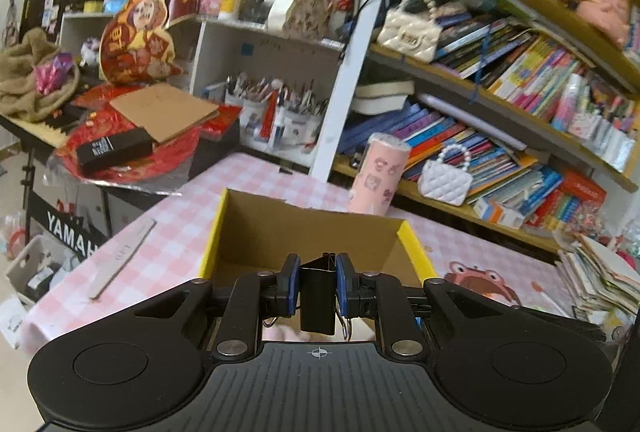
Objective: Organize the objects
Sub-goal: 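Carry the binder clip with the left gripper while the right gripper carries the blue eraser over the box, then open the left gripper to drop the clip while the right gripper drops the blue eraser into the box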
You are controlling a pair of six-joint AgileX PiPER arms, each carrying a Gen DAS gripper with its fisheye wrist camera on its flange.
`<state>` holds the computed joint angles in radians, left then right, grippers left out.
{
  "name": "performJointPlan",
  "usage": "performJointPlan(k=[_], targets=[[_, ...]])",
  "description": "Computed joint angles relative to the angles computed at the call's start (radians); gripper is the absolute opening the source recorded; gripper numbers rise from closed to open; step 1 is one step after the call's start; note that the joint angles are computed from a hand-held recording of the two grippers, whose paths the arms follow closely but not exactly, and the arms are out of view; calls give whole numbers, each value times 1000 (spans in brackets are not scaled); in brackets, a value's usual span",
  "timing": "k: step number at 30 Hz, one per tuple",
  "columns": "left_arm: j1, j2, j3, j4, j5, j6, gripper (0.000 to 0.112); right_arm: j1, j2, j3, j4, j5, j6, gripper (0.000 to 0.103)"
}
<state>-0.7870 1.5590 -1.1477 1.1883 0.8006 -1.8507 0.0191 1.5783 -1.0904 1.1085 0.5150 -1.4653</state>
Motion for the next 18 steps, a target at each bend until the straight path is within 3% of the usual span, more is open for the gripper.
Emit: performJointPlan(k=[4, 9, 14, 18], targets=[[104, 104, -80, -84, -83, 90, 17, 40, 157, -172, -190, 18, 123, 37], [175, 211, -177, -210, -101, 226, 17, 89, 307, -381, -454, 92, 307, 38], [205, 275, -254, -305, -93, 338, 17, 104, 354, -452, -556, 140, 369, 38], [212, 299, -288, -355, -92, 399, 20, 99, 360, -462, -544, 147, 378, 39]])
